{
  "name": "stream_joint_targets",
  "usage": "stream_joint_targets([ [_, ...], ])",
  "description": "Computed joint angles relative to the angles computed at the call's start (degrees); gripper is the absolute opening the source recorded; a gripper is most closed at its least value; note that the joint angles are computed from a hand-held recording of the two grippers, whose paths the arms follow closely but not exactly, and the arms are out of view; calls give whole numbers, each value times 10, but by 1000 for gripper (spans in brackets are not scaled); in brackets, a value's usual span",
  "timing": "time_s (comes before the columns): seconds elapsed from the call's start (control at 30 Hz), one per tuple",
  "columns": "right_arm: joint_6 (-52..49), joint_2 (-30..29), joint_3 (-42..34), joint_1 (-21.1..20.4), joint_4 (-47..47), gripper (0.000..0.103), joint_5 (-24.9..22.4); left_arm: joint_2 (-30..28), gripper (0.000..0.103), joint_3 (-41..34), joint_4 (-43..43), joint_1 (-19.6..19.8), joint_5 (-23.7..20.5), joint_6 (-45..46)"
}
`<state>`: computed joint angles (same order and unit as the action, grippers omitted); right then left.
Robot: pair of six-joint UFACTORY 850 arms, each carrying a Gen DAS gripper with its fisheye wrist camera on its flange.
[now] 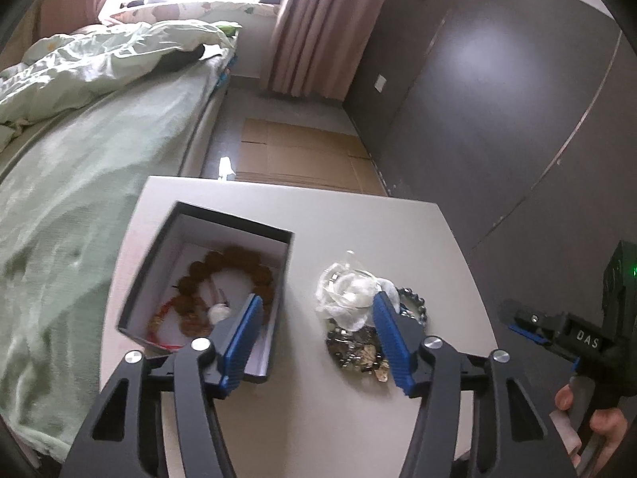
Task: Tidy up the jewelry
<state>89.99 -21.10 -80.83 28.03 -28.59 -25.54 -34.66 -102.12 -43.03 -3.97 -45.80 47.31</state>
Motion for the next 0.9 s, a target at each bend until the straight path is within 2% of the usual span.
stream_joint_targets([
  [0.23, -9, 2, 11, -8, 27, 69, 23, -5, 51, 12, 0, -28, 21, 20],
  [0.27, -16, 1, 11, -10, 36, 69, 25, -9, 46, 10, 11, -33, 20, 12],
  [0.33, -32, -1, 14, -15, 60, 69, 29, -19, 44, 1, 27, -39, 9, -2],
  [0.5, -38, 2, 23, -23, 76, 69, 35, -29, 43, 3, 36, -55, 26, 3],
  [0.57, -30, 3, 27, -24, 73, 69, 37, -35, 33, 1, 49, -61, 31, -2],
  [0.73, -36, 4, 30, -28, 81, 69, 42, -48, 31, -6, 68, -72, 40, -7],
  [0.9, -60, 0, 26, -30, 99, 69, 42, -46, 34, 4, 124, -79, 56, -45],
])
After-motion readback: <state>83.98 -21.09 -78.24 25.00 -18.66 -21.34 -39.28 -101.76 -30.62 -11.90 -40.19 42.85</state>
